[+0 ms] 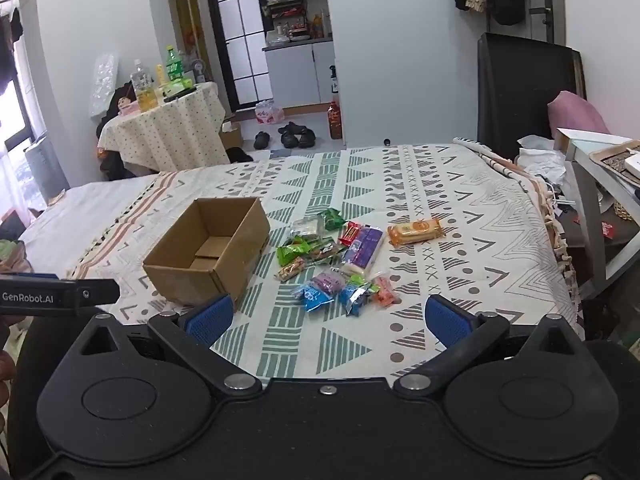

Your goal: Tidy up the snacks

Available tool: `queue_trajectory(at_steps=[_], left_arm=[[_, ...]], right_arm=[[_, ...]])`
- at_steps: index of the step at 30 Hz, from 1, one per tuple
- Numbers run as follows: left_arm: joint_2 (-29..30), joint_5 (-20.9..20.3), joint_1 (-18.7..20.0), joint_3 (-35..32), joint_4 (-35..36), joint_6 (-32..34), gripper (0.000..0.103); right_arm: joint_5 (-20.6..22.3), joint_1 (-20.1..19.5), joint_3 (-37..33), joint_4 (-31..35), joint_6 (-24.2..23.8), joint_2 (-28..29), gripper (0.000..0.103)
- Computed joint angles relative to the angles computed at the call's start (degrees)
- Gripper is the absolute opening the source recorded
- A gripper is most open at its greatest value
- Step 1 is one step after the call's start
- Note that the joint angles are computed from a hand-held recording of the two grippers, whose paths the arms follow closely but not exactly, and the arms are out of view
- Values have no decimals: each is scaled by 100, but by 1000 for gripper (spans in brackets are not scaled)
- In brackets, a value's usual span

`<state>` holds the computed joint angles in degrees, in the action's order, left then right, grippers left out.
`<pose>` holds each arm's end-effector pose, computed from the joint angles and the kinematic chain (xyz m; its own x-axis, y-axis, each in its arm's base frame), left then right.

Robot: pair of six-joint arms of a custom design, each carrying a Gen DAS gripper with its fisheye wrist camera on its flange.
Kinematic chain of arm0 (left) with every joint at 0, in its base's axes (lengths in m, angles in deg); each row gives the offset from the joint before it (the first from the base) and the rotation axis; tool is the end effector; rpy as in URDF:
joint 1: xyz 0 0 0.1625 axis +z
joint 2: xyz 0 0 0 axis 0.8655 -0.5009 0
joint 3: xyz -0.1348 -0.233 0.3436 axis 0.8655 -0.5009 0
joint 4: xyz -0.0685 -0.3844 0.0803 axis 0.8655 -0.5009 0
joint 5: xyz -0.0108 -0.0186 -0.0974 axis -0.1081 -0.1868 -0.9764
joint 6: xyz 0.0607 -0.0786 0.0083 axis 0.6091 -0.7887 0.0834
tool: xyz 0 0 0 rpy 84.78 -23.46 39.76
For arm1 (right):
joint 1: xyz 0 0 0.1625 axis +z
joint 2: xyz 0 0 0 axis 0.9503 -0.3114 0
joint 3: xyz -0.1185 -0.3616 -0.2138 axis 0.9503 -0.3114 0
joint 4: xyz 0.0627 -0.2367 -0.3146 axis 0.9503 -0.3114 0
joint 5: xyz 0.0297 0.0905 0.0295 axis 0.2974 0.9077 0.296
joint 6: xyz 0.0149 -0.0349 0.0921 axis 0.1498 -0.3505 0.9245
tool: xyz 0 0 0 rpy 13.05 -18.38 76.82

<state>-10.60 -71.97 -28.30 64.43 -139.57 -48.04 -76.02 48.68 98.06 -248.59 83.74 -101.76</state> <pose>-0.4002 -0.4796 0.2404 -0.6536 0.4641 -0.5979 0.7142 0.6397 -0.2841 0.2697 -0.3670 0.3325 -0.7702 0.3653 0.5227 -0.3098 0.5021 -0.8074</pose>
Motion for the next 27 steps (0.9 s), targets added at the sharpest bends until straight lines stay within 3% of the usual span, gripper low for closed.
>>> queue_trajectory(at_steps=[27], left_arm=[[-9, -209, 34, -132, 195, -119, 103]], right_arm=[[-42, 8, -66, 65, -12, 3, 103]])
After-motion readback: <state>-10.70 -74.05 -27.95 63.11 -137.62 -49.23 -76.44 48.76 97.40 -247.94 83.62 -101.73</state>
